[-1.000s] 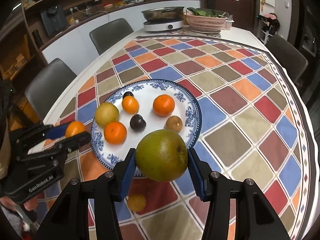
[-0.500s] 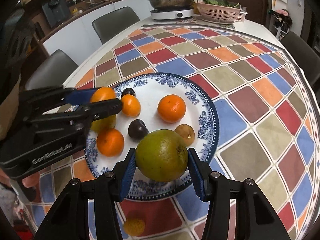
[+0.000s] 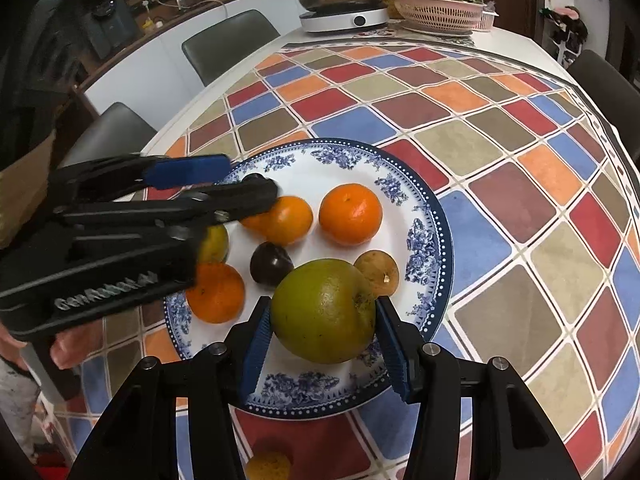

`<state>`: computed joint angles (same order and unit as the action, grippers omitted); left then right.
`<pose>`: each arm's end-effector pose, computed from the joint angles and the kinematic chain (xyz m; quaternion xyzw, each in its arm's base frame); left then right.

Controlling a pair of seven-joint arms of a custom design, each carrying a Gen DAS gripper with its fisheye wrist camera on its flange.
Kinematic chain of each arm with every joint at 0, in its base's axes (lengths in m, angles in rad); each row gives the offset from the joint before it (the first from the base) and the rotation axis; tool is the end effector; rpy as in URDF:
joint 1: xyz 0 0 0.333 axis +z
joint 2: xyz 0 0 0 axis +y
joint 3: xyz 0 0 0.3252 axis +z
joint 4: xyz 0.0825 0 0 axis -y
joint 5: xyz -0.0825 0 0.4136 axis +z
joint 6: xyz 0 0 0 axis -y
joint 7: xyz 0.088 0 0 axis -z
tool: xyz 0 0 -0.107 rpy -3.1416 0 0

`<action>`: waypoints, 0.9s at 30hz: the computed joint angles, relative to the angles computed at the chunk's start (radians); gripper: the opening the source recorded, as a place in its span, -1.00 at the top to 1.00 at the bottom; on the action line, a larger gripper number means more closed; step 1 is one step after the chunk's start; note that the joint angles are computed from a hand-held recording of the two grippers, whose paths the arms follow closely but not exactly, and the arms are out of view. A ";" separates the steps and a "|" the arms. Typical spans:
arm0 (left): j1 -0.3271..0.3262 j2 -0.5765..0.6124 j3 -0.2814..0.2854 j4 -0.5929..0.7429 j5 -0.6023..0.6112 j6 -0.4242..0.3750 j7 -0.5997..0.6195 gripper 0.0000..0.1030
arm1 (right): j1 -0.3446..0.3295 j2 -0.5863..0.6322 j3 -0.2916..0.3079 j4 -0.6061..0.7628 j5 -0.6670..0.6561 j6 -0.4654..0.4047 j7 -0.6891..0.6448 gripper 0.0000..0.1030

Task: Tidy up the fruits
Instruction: 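Lower the tangerine and pear onto the plate and open both tools, then withdraw both tools from the plate toward the last brown kiwi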

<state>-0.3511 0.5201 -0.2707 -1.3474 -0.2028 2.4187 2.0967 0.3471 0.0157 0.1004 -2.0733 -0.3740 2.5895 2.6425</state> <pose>0.6621 -0.4154 0.4982 -0.2855 0.9062 -0.3017 0.0792 0.5522 0.2724 0.4710 -0.5488 0.7886 -0.1392 0.2400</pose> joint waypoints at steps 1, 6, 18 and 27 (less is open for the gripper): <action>0.003 -0.013 0.002 -0.018 -0.002 0.014 -0.004 0.06 | 0.000 0.001 0.000 0.001 0.000 -0.001 0.000 0.00; 0.028 -0.100 0.003 -0.135 -0.027 0.080 -0.013 -0.02 | 0.002 -0.014 0.001 -0.006 -0.067 0.027 0.049 -0.17; 0.078 -0.309 -0.014 -0.389 -0.147 0.227 0.058 -0.14 | 0.022 -0.097 0.044 0.000 -0.256 -0.082 0.198 -0.20; 0.086 -0.439 -0.004 -0.538 -0.247 0.265 0.109 -0.19 | 0.041 -0.159 0.091 -0.022 -0.326 -0.159 0.280 -0.20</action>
